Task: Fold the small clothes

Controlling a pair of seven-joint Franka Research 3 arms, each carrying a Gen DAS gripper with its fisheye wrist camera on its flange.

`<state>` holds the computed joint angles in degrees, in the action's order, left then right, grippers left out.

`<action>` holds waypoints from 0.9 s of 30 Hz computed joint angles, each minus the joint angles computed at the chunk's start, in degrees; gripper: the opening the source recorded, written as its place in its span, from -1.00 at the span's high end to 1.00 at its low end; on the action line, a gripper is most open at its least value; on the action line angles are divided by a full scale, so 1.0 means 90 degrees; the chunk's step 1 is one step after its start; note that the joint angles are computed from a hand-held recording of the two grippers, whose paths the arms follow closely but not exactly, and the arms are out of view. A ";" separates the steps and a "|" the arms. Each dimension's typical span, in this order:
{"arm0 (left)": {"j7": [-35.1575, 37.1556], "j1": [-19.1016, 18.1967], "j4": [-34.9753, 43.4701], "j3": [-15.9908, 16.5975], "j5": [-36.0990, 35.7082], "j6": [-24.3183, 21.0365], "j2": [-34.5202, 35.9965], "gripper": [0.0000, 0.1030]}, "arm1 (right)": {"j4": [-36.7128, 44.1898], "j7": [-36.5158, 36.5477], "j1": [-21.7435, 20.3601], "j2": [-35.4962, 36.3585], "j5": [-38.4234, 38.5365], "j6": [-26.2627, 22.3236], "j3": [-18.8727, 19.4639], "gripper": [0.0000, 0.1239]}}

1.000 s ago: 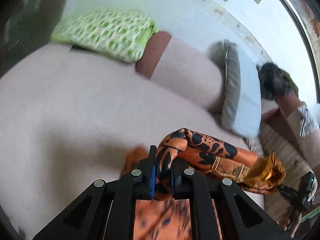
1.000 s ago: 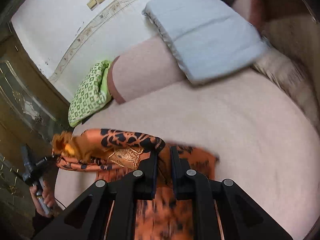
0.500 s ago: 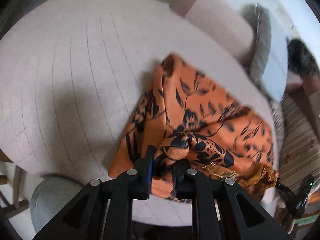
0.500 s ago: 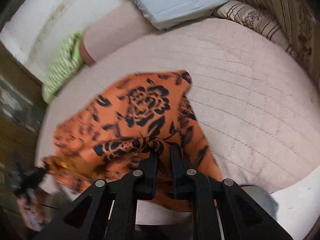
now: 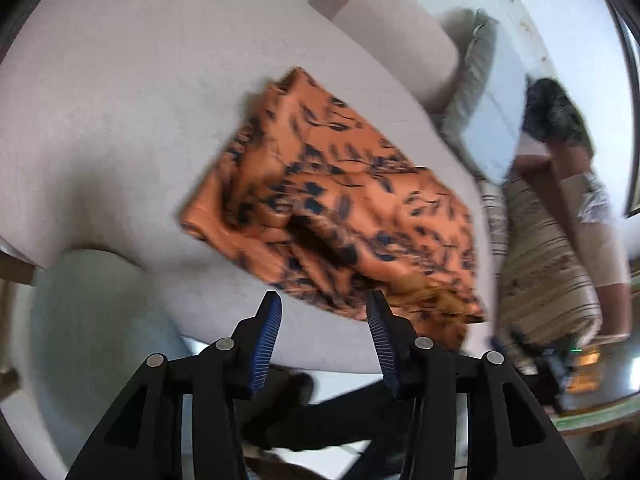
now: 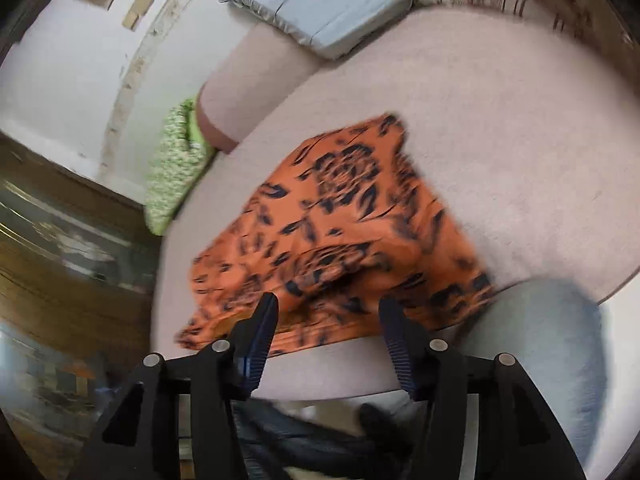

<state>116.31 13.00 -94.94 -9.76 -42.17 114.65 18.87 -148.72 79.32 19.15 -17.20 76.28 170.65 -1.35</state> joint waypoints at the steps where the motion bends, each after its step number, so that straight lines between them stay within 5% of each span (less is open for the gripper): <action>1: -0.0152 -0.0010 0.0214 -0.0023 -0.0046 -0.0139 0.0182 0.13 | 0.0216 -0.0455 0.0127 0.0236 0.0540 -0.0192 -0.0187 0.08; 3: -0.0391 0.0004 0.0611 -0.0088 -0.0148 -0.0223 0.0574 0.10 | 0.0577 -0.1258 0.0052 0.0676 0.1374 -0.0513 -0.0261 0.06; 5: -0.0767 -0.0071 0.1239 -0.0177 -0.0036 -0.0338 0.1176 0.02 | 0.0856 -0.1137 -0.0159 0.1158 0.1433 -0.0556 -0.0195 0.05; 7: -0.1364 -0.0281 0.2092 -0.0195 0.0526 -0.0552 0.1947 0.07 | 0.0997 -0.0839 -0.0392 0.1427 0.1364 -0.0607 -0.0125 0.09; 8: -0.1566 -0.0362 0.2267 -0.0190 0.0776 -0.0517 0.2118 0.30 | 0.1035 -0.0745 -0.0502 0.1479 0.1218 -0.0682 -0.0090 0.32; 9: -0.1699 -0.0397 0.2453 -0.0205 0.0987 -0.0554 0.2267 0.75 | 0.0999 -0.0204 -0.0618 0.1485 0.0627 -0.0709 -0.0026 0.74; 10: -0.1709 -0.0307 0.2513 -0.0313 0.0967 -0.0599 0.2317 0.80 | 0.0906 0.0445 -0.0731 0.1376 -0.0148 -0.0713 0.0036 0.88; 12: -0.1364 0.0042 0.2086 -0.0627 0.0574 -0.0329 0.1967 0.83 | 0.0705 0.0998 -0.0823 0.0996 -0.1134 -0.0482 0.0162 0.88; 14: -0.0782 0.0205 0.1620 -0.0767 0.0335 -0.0027 0.1541 0.84 | 0.0399 0.2536 -0.1185 0.0567 -0.3194 -0.0333 0.0499 0.89; 17: -0.0332 0.0094 0.1021 -0.0629 0.0428 0.0389 0.1028 0.84 | 0.0167 0.3873 -0.1755 0.0178 -0.5060 -0.0357 0.1037 0.89; 20: -0.0724 -0.0350 0.1013 -0.0291 0.1317 0.0544 0.1328 0.84 | 0.0364 0.4318 -0.1793 0.0704 -0.5691 -0.0678 0.1013 0.89; 23: -0.1035 -0.0302 0.1024 -0.0349 0.1443 0.0482 0.1542 0.82 | 0.0364 0.5008 -0.1650 0.1110 -0.5869 -0.0788 0.0879 0.89; 27: -0.0657 -0.0365 0.0524 -0.0348 0.1848 0.0834 0.0955 0.64 | 0.0561 0.6365 -0.1863 0.0969 -0.8115 -0.1293 0.1169 0.86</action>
<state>110.40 9.72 -90.23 -12.89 -25.54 122.16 27.46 -143.67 136.61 2.39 -8.48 3.25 159.02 9.17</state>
